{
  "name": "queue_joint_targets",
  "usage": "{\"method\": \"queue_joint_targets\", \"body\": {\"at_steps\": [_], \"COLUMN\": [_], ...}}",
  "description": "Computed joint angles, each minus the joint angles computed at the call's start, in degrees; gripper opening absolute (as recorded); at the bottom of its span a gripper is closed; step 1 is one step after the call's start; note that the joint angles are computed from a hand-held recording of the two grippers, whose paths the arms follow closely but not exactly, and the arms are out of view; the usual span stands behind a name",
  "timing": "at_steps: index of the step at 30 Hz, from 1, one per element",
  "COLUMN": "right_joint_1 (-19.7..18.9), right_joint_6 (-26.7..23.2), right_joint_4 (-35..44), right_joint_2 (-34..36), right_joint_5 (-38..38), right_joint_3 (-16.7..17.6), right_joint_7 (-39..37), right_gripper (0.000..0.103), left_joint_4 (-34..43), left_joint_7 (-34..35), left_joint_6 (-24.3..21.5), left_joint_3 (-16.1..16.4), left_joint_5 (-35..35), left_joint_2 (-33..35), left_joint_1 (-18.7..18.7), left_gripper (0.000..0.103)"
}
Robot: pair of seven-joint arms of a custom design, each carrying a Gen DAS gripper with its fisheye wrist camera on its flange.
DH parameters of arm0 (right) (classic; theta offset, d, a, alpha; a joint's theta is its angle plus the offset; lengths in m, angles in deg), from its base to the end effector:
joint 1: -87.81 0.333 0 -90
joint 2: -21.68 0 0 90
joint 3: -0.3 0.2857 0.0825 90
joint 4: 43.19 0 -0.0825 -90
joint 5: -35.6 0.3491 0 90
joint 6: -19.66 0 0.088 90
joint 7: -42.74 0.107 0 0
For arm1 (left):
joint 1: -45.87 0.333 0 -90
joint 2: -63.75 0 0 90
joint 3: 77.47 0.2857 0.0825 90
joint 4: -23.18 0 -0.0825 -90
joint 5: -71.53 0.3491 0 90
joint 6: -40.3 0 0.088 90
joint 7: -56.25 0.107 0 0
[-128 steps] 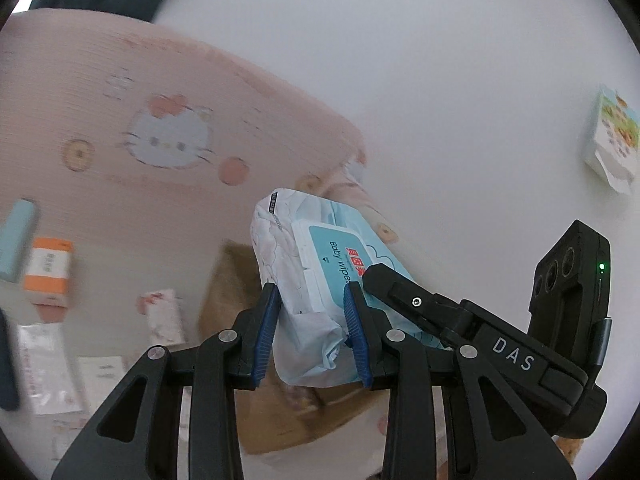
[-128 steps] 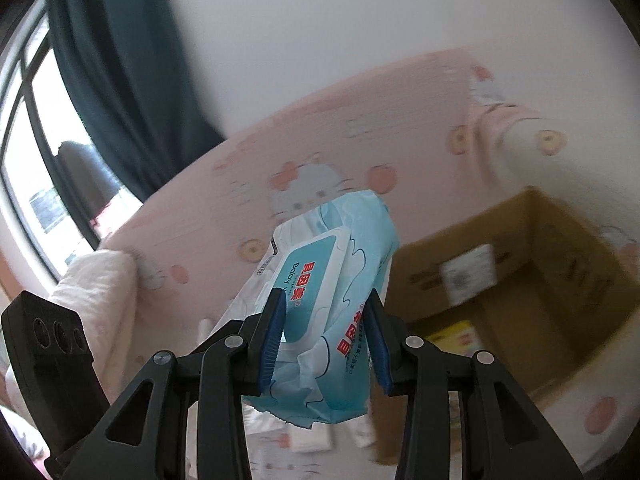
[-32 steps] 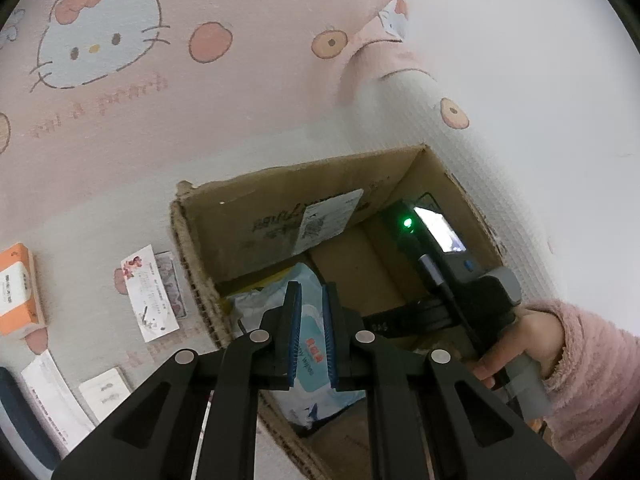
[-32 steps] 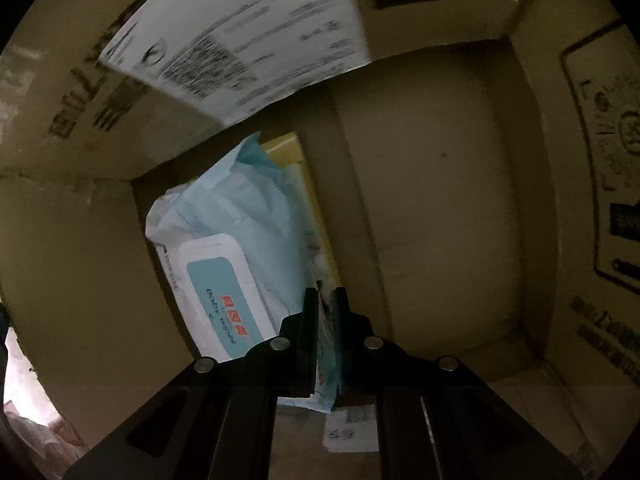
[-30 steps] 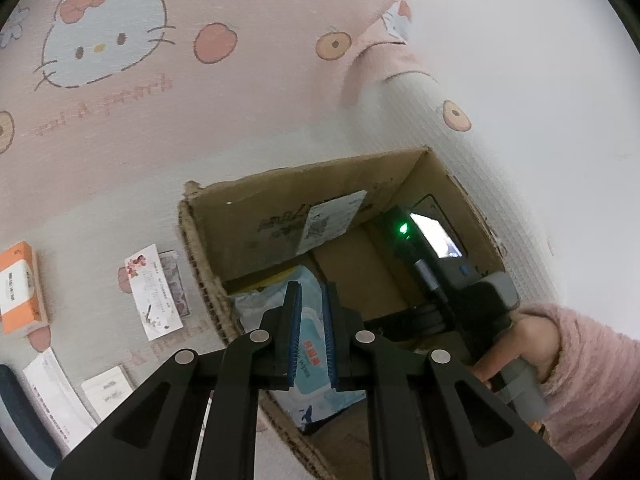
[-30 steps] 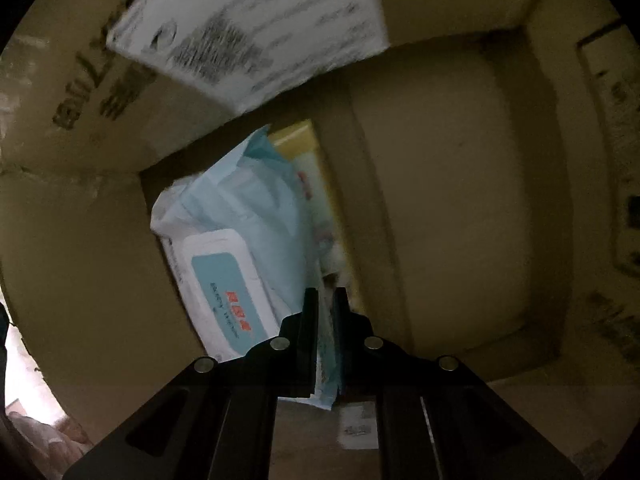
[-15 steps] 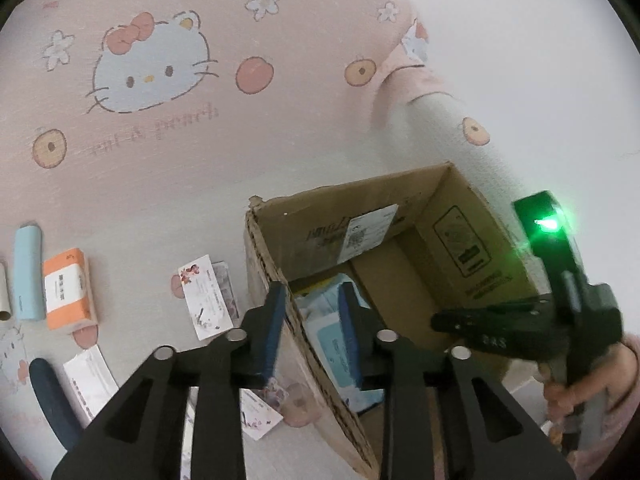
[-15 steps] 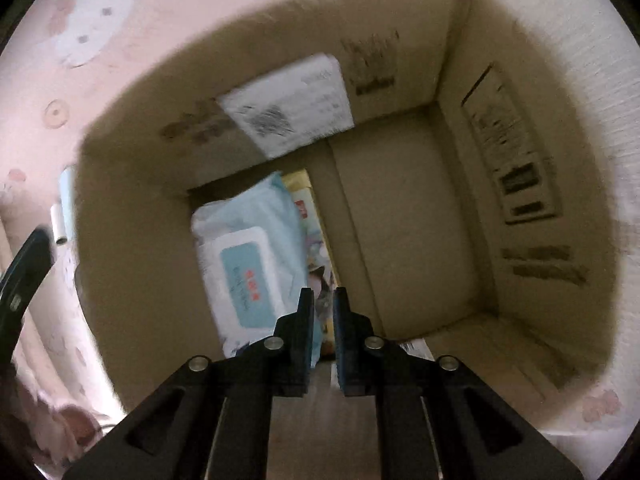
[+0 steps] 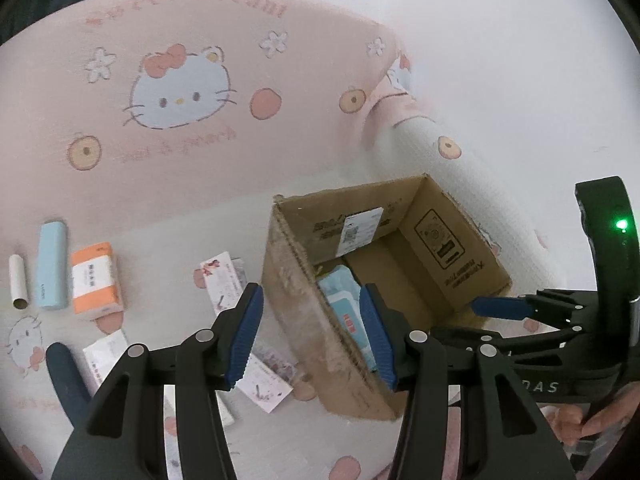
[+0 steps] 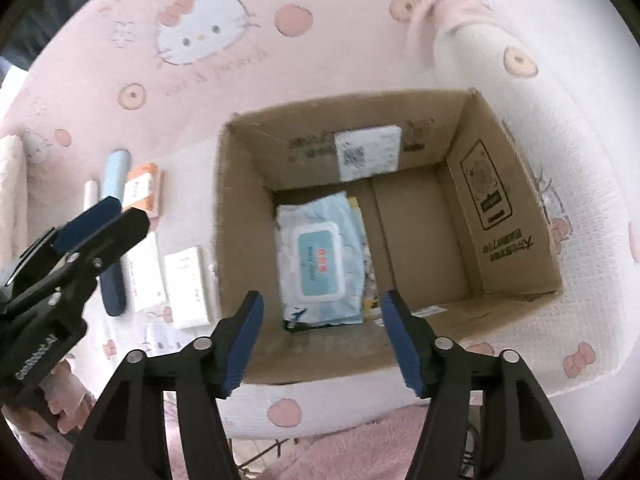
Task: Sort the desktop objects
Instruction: 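Move both tools back over the items on the bed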
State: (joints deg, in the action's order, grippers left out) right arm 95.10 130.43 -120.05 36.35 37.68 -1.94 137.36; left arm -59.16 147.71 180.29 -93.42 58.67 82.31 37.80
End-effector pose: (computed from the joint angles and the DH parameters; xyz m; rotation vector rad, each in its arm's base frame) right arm 0.6187 0.0605 0.5897 -2.0217 2.0150 -0.2834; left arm 0.6152 -0.2416 0.5719 -1.6845 2.2339 -1.0646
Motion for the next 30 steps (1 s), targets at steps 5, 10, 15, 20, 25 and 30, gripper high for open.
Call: {"method": "queue_joint_targets", "body": {"at_steps": [5, 10, 15, 20, 25, 30], "right_joint_1": [1.9, 4.3, 6.8, 9.1, 11.5, 14.1], "right_joint_6": [1.7, 1.9, 0.7, 1.5, 1.2, -2.2], "right_joint_4": [-3.1, -4.8, -4.6, -3.9, 0.1, 9.6], "right_joint_2": [-3.3, -5.1, -5.9, -5.7, -1.9, 6.0], "right_joint_5": [-1.2, -4.1, -7.1, -9.6, -9.0, -5.6], "right_joint_3": [0.9, 1.9, 3.1, 4.1, 5.1, 5.6], "right_joint_7": [2.8, 7.0, 11.1, 13.4, 13.5, 11.6], "right_gripper": [0.063, 0.063, 0.063, 0.064, 0.068, 0.068], "left_joint_4": [-6.5, -11.7, -16.7, -20.5, -24.1, -26.5], "left_joint_7": [4.0, 9.6, 16.2, 20.6, 21.7, 20.6], "left_joint_6": [2.0, 2.1, 1.4, 1.8, 3.1, 4.3], "left_joint_3": [0.2, 1.2, 3.6, 6.7, 9.5, 11.6], "left_joint_5": [-4.1, -10.2, -15.8, -18.5, -18.7, -16.8], "left_joint_2": [-5.2, -9.3, -13.8, -17.2, -19.4, -20.1], "left_joint_1": [2.6, 4.4, 5.6, 6.3, 7.5, 9.4], "left_gripper": [0.054, 0.054, 0.054, 0.054, 0.054, 0.054]}}
